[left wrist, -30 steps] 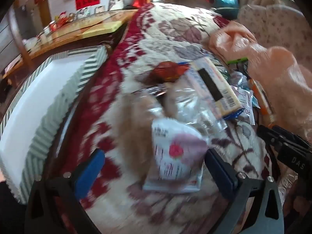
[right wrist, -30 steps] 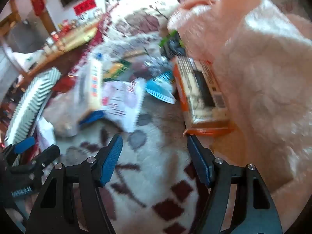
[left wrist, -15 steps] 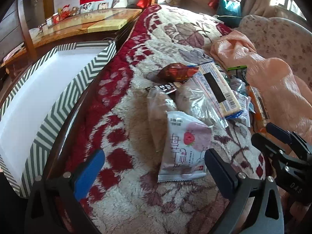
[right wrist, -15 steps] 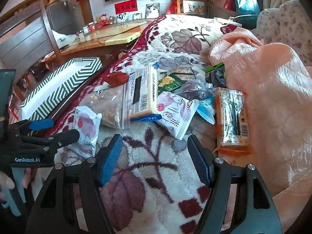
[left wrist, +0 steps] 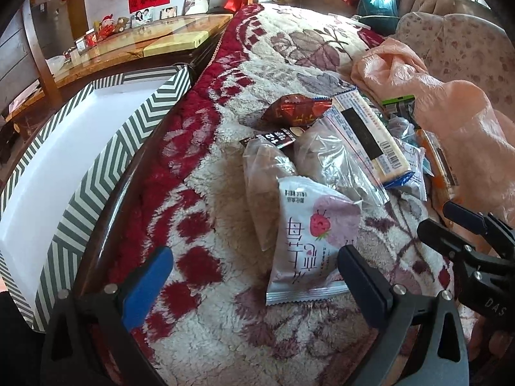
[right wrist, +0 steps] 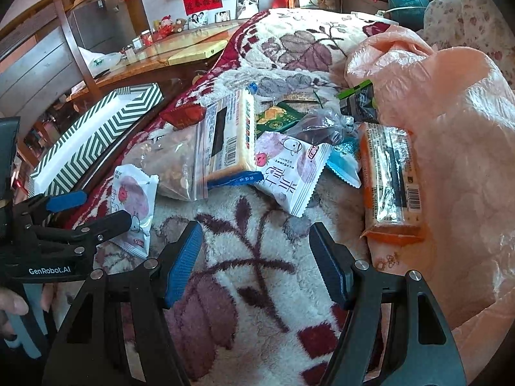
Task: Organize snacks
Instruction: 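Grasp the white strawberry-print snack bag with the left gripper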
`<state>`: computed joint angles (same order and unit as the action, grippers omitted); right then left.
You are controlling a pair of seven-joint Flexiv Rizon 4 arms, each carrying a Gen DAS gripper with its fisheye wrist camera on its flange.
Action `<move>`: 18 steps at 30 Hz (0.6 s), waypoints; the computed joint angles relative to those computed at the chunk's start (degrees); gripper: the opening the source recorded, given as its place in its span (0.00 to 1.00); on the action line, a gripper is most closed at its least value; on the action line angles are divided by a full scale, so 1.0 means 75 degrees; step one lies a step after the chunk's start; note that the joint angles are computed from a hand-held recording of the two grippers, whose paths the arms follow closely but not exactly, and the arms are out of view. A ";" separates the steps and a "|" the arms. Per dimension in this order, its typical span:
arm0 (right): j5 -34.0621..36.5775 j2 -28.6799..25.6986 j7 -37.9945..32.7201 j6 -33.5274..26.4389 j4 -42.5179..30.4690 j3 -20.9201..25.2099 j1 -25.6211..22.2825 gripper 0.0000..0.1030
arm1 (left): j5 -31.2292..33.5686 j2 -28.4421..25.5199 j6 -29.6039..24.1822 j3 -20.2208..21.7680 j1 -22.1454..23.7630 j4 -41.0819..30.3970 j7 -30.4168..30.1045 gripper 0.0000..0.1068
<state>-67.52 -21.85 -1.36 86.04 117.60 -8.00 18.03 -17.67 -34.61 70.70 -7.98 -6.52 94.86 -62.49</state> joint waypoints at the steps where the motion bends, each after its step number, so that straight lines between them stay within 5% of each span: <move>1: 0.0106 -0.0006 -0.0090 -0.0027 0.0005 0.0062 -0.0033 0.67 | 0.0016 -0.0004 0.0032 0.0003 -0.0007 0.0005 0.0005 0.96; 18: 0.0982 -0.0167 -0.0644 0.0096 0.0021 -0.0165 0.0272 0.67 | 0.0017 -0.0153 0.0281 -0.0124 -0.0054 -0.0086 0.0086 0.96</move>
<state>-60.15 -23.10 -6.19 86.77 117.76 -9.24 20.07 -17.54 -35.76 72.80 -8.91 -6.92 94.21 -61.84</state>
